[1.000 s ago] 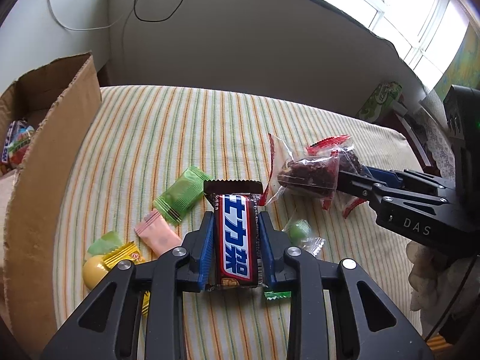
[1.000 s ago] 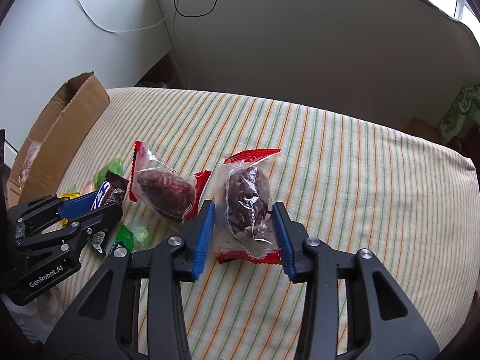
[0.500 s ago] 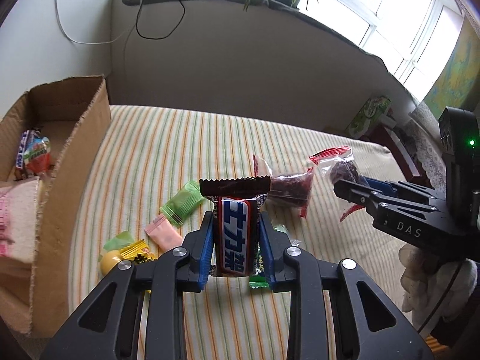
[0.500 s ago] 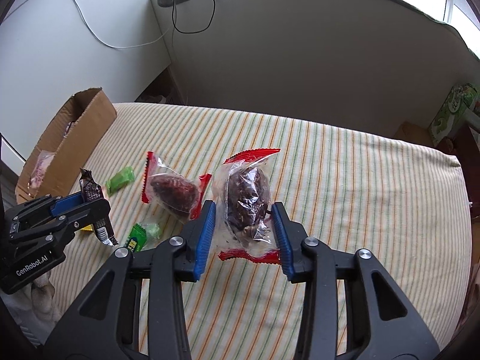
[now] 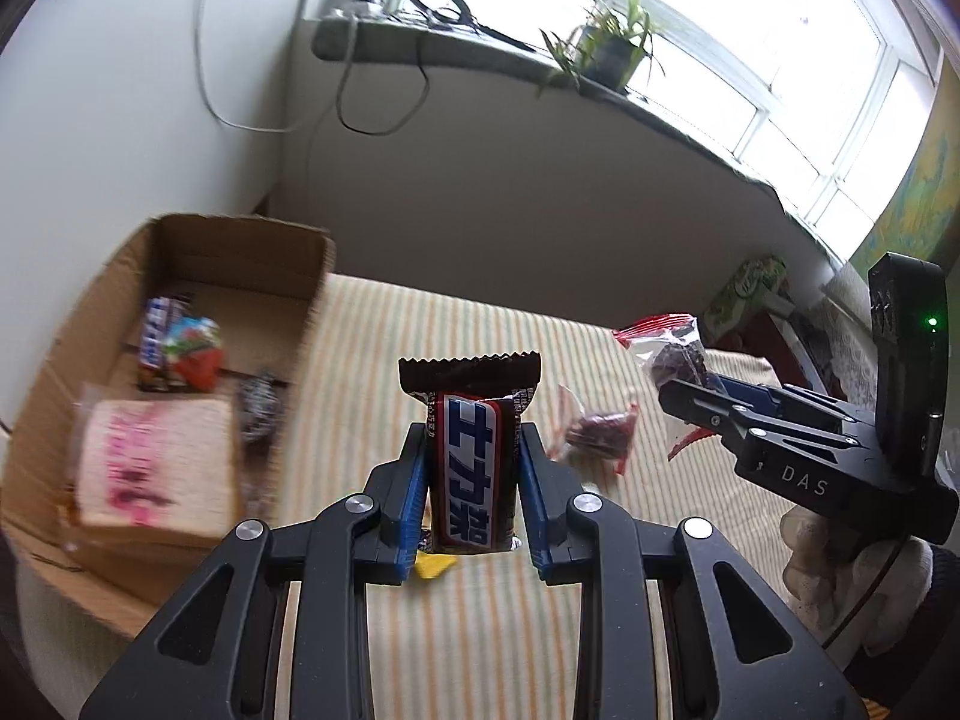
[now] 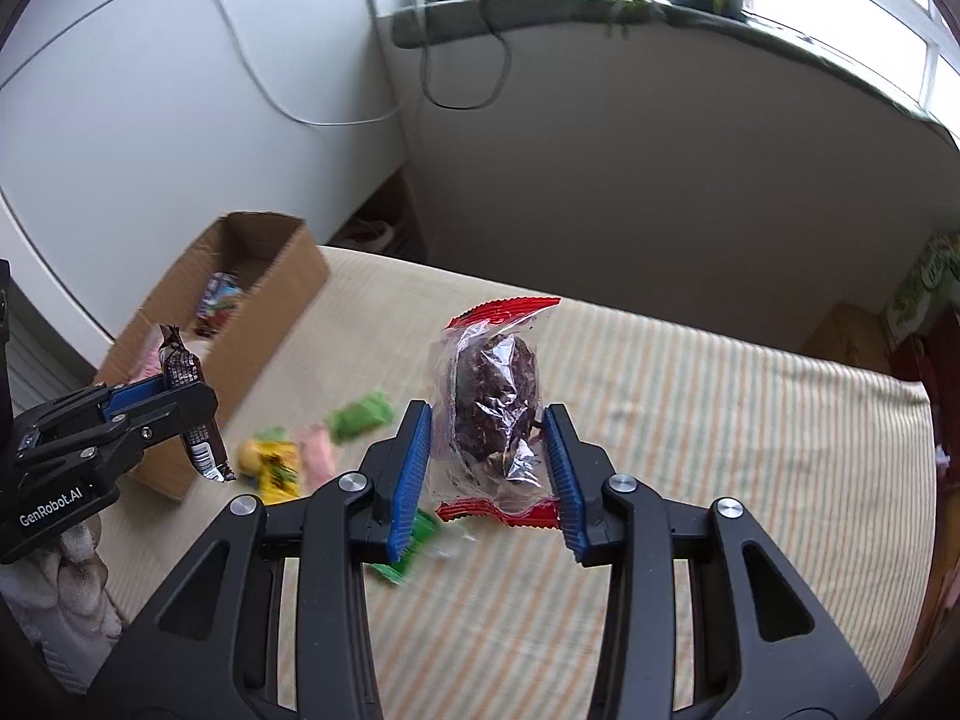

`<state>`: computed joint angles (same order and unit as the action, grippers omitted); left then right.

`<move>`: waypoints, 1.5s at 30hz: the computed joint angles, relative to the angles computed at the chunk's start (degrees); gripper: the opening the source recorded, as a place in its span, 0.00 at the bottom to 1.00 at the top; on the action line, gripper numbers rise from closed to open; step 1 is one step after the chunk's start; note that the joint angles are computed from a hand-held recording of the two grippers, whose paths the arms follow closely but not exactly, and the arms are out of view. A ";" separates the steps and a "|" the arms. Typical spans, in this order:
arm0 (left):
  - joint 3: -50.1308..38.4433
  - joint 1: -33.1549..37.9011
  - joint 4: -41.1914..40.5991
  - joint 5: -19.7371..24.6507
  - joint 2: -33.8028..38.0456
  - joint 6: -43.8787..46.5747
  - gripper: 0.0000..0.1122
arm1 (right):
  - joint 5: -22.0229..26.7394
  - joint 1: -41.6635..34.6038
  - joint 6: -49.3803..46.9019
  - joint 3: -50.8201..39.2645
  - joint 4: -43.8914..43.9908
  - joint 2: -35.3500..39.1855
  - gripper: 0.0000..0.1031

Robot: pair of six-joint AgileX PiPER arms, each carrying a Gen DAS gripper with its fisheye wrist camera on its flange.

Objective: Organize snacks
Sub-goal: 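Carry the Snickers into the box with the left tool while the right tool carries the date bag there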

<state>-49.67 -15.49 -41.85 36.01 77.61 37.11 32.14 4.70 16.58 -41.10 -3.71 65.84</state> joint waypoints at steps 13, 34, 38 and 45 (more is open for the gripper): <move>-6.46 15.97 -1.40 8.79 1.79 5.82 0.24 | 1.96 18.05 17.06 -17.45 -12.38 15.80 0.39; -14.34 23.81 2.18 10.87 10.23 5.92 0.24 | 4.89 24.13 9.01 -39.97 -3.69 36.80 0.39; -14.79 23.98 2.25 10.96 10.67 5.53 0.24 | 4.86 23.50 7.51 -41.40 -1.67 38.05 0.41; -14.86 23.97 3.17 11.25 10.62 5.59 0.35 | 3.83 22.57 8.76 -41.10 -2.46 37.64 0.63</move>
<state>-64.52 8.49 -38.68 47.26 88.23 42.70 35.97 27.26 25.33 -82.20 -6.17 103.48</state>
